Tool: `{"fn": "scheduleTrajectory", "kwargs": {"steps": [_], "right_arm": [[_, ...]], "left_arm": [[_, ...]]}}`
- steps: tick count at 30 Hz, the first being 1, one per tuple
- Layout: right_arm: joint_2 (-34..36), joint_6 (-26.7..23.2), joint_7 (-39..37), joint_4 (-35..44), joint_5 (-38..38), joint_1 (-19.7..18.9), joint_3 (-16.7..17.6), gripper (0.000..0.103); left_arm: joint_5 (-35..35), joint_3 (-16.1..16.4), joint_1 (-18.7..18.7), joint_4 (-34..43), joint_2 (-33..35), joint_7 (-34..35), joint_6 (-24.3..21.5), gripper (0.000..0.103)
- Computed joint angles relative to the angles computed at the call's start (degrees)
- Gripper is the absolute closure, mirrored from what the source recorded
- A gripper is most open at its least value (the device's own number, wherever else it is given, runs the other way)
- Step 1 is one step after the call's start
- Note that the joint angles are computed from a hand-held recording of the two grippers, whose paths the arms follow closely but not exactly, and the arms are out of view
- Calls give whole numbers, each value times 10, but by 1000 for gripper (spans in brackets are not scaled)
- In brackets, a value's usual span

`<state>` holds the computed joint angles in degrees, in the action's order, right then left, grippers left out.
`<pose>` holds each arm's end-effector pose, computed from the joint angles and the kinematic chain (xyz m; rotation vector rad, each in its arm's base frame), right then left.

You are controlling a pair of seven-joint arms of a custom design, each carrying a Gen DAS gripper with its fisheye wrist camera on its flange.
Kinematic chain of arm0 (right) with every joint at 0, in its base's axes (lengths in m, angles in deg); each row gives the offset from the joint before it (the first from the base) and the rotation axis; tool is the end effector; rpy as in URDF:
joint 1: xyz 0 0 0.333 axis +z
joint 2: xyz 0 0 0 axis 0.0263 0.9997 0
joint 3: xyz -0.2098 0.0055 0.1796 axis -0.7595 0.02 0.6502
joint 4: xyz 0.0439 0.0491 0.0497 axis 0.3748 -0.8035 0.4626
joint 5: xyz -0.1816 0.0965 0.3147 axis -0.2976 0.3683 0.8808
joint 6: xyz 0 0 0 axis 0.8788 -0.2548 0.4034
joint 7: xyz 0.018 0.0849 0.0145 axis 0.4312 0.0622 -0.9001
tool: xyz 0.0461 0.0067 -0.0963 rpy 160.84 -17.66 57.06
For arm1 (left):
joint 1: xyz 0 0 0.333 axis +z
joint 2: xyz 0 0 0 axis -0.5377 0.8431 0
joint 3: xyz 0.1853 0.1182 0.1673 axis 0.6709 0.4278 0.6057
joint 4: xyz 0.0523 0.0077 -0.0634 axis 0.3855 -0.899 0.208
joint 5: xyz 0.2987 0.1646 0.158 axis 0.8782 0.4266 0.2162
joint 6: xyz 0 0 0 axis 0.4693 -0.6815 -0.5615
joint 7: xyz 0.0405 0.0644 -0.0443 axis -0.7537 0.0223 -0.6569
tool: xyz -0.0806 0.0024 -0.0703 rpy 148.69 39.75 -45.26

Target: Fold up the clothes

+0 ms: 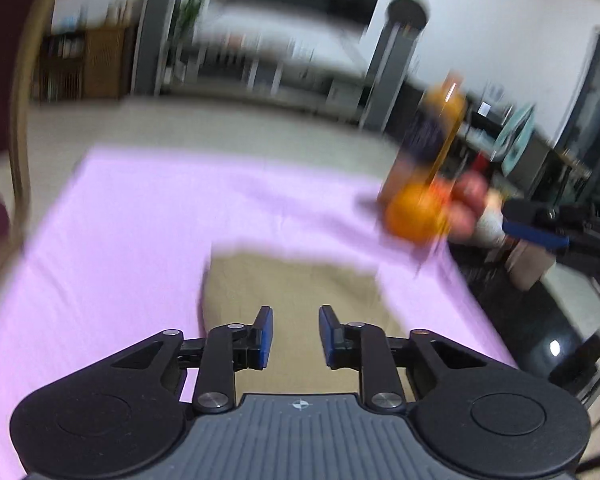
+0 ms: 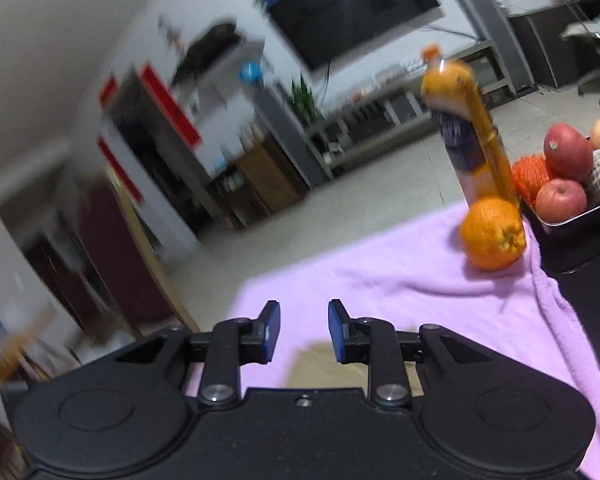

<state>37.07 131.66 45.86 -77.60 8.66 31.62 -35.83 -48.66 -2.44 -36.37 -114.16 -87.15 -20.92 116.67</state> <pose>0.4685 0.2538 0.6262 -1.5822 1.2171 -0.0353 0.3961 -0.1759 0.5738 -1.9315 1.6548 -0.9835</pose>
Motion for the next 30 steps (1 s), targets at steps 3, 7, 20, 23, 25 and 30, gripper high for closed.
{"fn": "scheduleTrajectory", "kwargs": {"steps": [3, 7, 20, 23, 25, 30], "right_arm": [[42, -80, 8, 8, 9, -9, -8, 84], [113, -202, -41, 44, 170, -33, -11, 84], [297, -55, -76, 177, 238, -90, 73, 103], [297, 92, 95, 163, 111, -48, 39, 101], [267, 104, 117, 133, 95, -67, 53, 92], [138, -22, -22, 34, 170, -120, 84, 86]], "left_arm": [[-3, 1, -28, 11, 53, 39, -31, 86], [93, -45, 0, 28, 92, 19, -13, 81], [85, -12, -25, 33, 113, 43, 13, 78], [82, -10, -26, 36, 109, 40, 9, 78], [75, -7, -24, 33, 97, 32, 14, 79], [83, -22, 3, 31, 57, -11, -22, 78]]}}
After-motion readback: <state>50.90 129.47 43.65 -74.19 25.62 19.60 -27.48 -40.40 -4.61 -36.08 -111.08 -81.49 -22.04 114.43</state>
